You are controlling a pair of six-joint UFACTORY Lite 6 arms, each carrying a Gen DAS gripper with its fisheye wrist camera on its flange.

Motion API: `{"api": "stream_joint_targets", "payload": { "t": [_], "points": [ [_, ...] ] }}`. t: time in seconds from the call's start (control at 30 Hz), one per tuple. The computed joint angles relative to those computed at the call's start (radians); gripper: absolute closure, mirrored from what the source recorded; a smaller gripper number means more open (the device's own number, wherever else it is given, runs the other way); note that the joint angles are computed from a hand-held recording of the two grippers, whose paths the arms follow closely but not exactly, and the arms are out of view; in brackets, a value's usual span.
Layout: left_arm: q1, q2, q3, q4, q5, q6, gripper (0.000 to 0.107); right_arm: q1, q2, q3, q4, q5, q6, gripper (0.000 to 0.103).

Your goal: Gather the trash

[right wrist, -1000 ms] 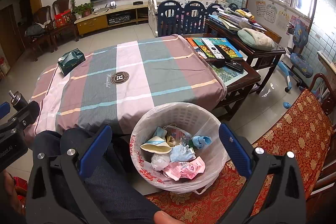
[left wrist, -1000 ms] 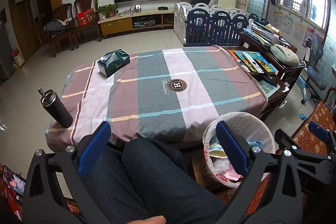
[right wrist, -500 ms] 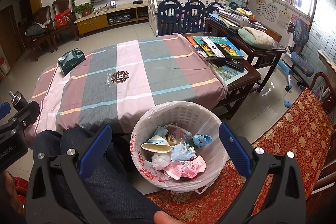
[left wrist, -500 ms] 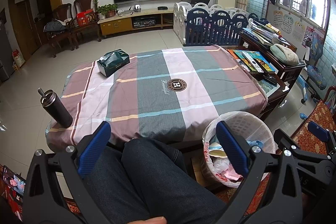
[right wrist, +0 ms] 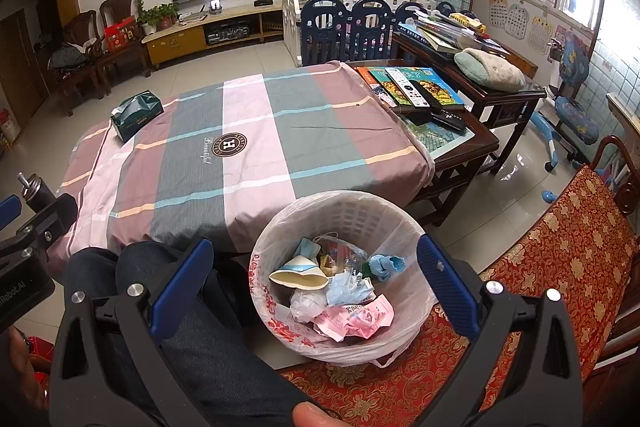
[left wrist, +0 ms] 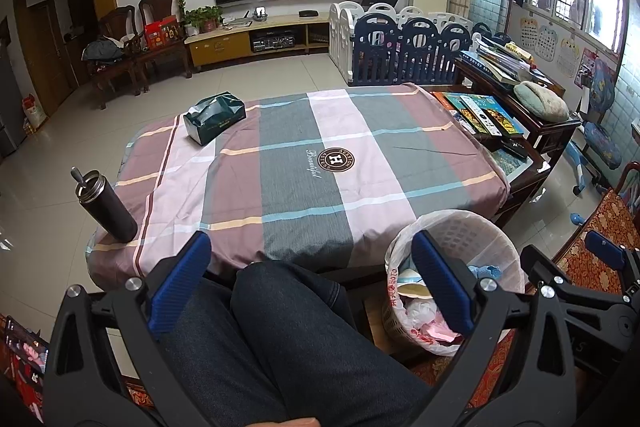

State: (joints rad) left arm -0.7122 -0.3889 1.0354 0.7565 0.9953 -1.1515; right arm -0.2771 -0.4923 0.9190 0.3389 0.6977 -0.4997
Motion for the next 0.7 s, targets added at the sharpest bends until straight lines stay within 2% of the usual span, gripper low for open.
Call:
{"api": "stream_joint_targets", "payload": {
  "t": [0.7],
  "points": [
    [0.012,-0.005,-0.009,-0.006,-0.010,-0.002,0.007,0.029,-0.030,-0.040,-0.027,-0.006,0.045,0.003]
  ]
}}
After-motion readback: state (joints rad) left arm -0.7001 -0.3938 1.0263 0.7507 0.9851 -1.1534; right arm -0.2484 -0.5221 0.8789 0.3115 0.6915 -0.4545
